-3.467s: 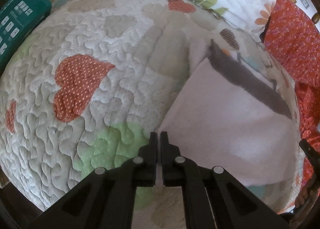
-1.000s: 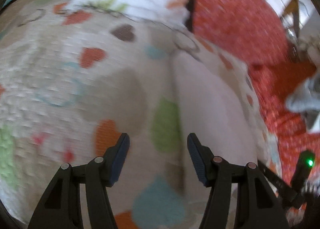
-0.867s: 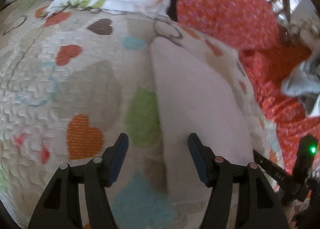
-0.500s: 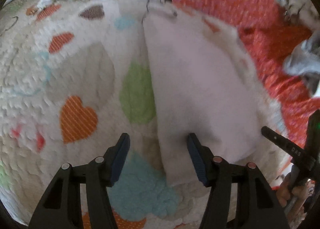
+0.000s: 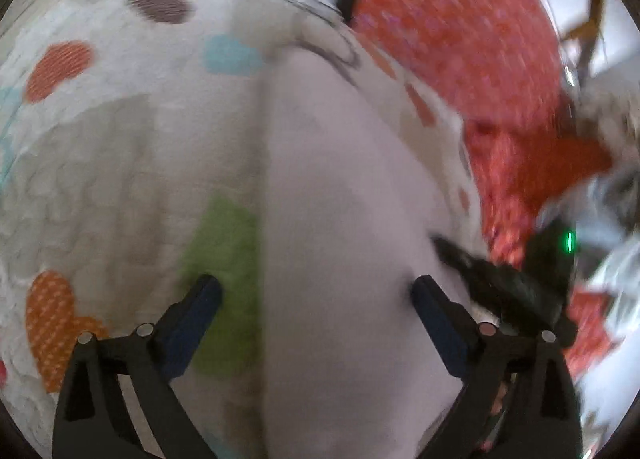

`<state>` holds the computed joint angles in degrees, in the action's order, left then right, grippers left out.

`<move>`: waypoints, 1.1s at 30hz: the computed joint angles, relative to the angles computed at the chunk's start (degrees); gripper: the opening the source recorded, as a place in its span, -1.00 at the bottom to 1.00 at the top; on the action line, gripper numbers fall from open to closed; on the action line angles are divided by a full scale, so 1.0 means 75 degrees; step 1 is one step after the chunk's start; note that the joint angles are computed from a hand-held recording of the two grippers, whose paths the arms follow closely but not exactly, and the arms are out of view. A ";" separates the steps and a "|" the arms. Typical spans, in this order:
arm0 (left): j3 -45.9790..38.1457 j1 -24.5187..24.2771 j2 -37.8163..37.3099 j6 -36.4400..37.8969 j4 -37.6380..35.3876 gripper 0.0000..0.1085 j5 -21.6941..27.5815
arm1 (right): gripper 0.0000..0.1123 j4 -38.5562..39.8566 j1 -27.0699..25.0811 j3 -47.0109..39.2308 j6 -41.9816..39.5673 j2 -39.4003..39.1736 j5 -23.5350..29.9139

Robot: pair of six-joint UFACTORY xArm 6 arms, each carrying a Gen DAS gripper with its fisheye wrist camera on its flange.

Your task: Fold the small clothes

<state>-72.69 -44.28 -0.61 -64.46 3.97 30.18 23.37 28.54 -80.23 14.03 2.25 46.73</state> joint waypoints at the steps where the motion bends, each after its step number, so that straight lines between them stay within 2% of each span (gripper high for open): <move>1: -0.0390 -0.0095 0.0227 0.0270 0.0040 -0.02 0.0332 | -0.05 0.0190 0.0046 -0.0078 -0.0055 0.0123 -0.0039; 2: -0.0772 -0.0176 0.0366 0.0220 0.0380 -0.15 0.0877 | -0.28 0.0061 0.0108 -0.0135 0.0118 0.0168 -0.0089; 3: -0.1073 -0.0253 0.0452 0.0152 0.0706 -0.24 0.1204 | -0.35 -0.0035 0.0164 -0.0263 0.0193 0.0221 -0.0088; 4: -0.1177 -0.0246 0.0459 0.0175 0.0735 -0.33 0.1212 | -0.41 -0.0114 0.0206 -0.0367 0.0233 0.0230 -0.0083; 7: -0.1441 -0.0215 0.0417 0.0101 0.0963 -0.34 0.1240 | -0.46 0.0274 0.0248 -0.0409 -0.0062 0.0016 -0.0479; 9: -0.1838 -0.0204 0.0579 0.0140 0.1126 -0.17 0.1799 | -0.45 0.0325 0.0287 -0.0337 -0.0093 -0.0157 -0.0904; 10: -0.2189 -0.0213 0.0791 0.0092 0.1276 0.07 0.2402 | -0.33 -0.0116 0.0297 -0.0330 0.0241 -0.0171 -0.1015; 11: -0.2416 -0.0239 0.0939 0.0019 0.1400 0.13 0.2908 | -0.21 -0.0876 0.0295 -0.0357 0.0790 -0.0120 -0.0966; 12: -0.2480 -0.0263 0.0995 -0.0018 0.1465 0.13 0.3283 | -0.20 -0.1410 0.0287 -0.0425 0.1152 -0.0046 -0.0731; 14: -0.2177 -0.0208 0.0864 0.0018 0.1210 0.17 0.3145 | -0.20 -0.2158 0.0257 -0.0643 0.1712 0.0146 -0.0078; 17: -0.1799 -0.0188 0.0463 -0.0068 0.1245 0.19 0.2954 | -0.20 -0.2593 0.0304 -0.0523 0.1942 -0.0032 -0.0126; 21: -0.1614 -0.0390 -0.0035 -0.0707 0.2250 0.21 0.3598 | -0.21 -0.3373 0.0789 -0.0228 0.1859 -0.0585 -0.0691; 24: -0.1177 -0.0507 -0.0568 -0.1151 0.2713 0.23 0.3966 | -0.26 -0.2602 0.1212 -0.0116 0.0962 -0.0680 -0.0893; 26: -0.0900 -0.0501 -0.0865 -0.1275 0.2800 0.25 0.4071 | -0.27 -0.2206 0.1523 -0.0223 0.0426 -0.0514 -0.0763; 28: -0.0626 -0.0530 -0.1151 -0.1430 0.2953 0.26 0.4264 | -0.27 -0.2240 0.1860 -0.0213 0.0240 -0.0359 -0.0575; 32: -0.0323 -0.0707 -0.1525 -0.1572 0.3280 0.26 0.4965 | -0.26 -0.3577 0.2445 0.0083 0.0864 -0.0355 -0.0012; 33: -0.0181 -0.0707 -0.1670 -0.1542 0.3188 0.26 0.4960 | -0.26 -0.3869 0.2562 0.0280 0.0930 -0.0514 0.0066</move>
<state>-74.04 -49.59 -13.13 -76.03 27.88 67.38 -5.65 47.76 -78.13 21.00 -1.60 47.23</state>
